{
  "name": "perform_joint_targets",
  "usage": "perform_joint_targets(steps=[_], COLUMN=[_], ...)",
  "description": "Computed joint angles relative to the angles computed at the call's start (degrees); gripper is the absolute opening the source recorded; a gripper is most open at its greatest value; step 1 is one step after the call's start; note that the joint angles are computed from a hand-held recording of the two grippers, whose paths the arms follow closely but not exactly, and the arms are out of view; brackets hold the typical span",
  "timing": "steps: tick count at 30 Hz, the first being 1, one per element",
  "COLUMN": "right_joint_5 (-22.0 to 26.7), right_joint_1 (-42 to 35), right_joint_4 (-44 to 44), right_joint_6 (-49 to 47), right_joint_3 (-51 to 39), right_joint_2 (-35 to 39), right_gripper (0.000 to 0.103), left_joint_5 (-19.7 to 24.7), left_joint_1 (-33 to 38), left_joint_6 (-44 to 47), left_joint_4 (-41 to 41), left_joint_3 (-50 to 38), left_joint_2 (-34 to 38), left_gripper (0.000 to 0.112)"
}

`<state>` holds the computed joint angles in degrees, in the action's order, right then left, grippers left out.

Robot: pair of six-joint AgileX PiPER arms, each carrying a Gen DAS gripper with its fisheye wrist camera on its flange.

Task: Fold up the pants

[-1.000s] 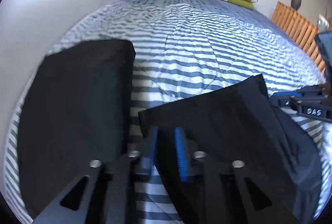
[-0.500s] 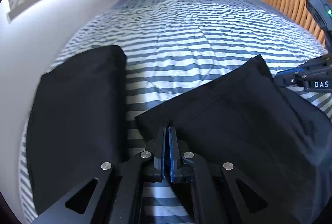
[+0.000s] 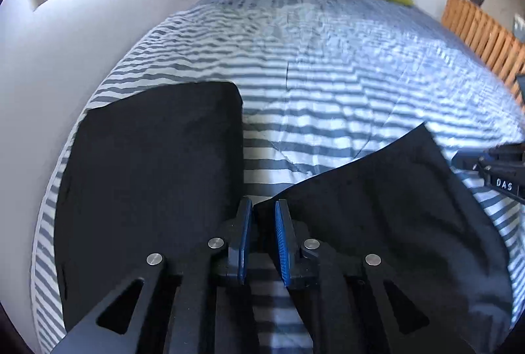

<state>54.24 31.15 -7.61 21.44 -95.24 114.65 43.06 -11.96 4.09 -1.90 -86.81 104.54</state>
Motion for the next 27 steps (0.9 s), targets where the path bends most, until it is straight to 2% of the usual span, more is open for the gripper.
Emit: perform_joint_targets(steps=[3, 5, 9, 13, 15, 19, 21, 23, 25, 27], right_joint_5=[-1.6, -1.7, -1.7, -3.4, -5.3, -7.4, -8.4, -9.4, -9.0, -7.6], right_joint_1=[-1.7, -2.4, -1.4, 4.9, 9.8, 13.8, 14.7, 15.9, 15.5, 15.5], right_joint_4=[5.5, 9.6, 18.6, 21.3, 19.9, 17.7, 16.5, 13.9, 13.5, 12.2], right_joint_6=[-5.5, -9.7, -17.0, -16.5, -13.2, -6.9, -4.0, -0.9, 1.0, 3.6], right_joint_3=[5.2, 9.5, 22.2, 34.7, 39.8, 45.2, 46.4, 47.0, 47.2, 47.4], right_joint_2=[-6.7, -12.1, -24.6, -33.6, -36.4, -36.8, -36.1, -36.2, -37.2, -39.5], right_gripper=[0.001, 0.001, 0.001, 0.001, 0.001, 0.001, 0.001, 0.001, 0.002, 0.002], left_joint_5=[0.1, 0.3, 5.9, 12.1, 14.0, 11.5, 10.8, 13.0, 14.0, 15.6], left_joint_1=[0.4, 0.5, 0.8, -2.9, -7.1, -21.7, -27.9, -32.6, -37.4, -37.5], left_joint_6=[2.2, 7.1, 14.4, 16.7, 13.8, 1.1, -3.3, -4.7, -11.6, -16.3], left_joint_4=[-1.8, -5.7, -16.0, -23.1, -24.8, -22.3, -20.1, -19.0, -12.7, -10.7], left_joint_3=[5.4, 11.5, 24.0, 36.7, 41.5, 45.6, 46.0, 46.1, 46.9, 48.7], left_joint_2=[-7.0, -14.5, -28.5, -41.5, -46.3, -52.3, -52.8, -50.4, -50.1, -53.1], left_gripper=[0.021, 0.022, 0.022, 0.022, 0.022, 0.022, 0.022, 0.022, 0.022, 0.022])
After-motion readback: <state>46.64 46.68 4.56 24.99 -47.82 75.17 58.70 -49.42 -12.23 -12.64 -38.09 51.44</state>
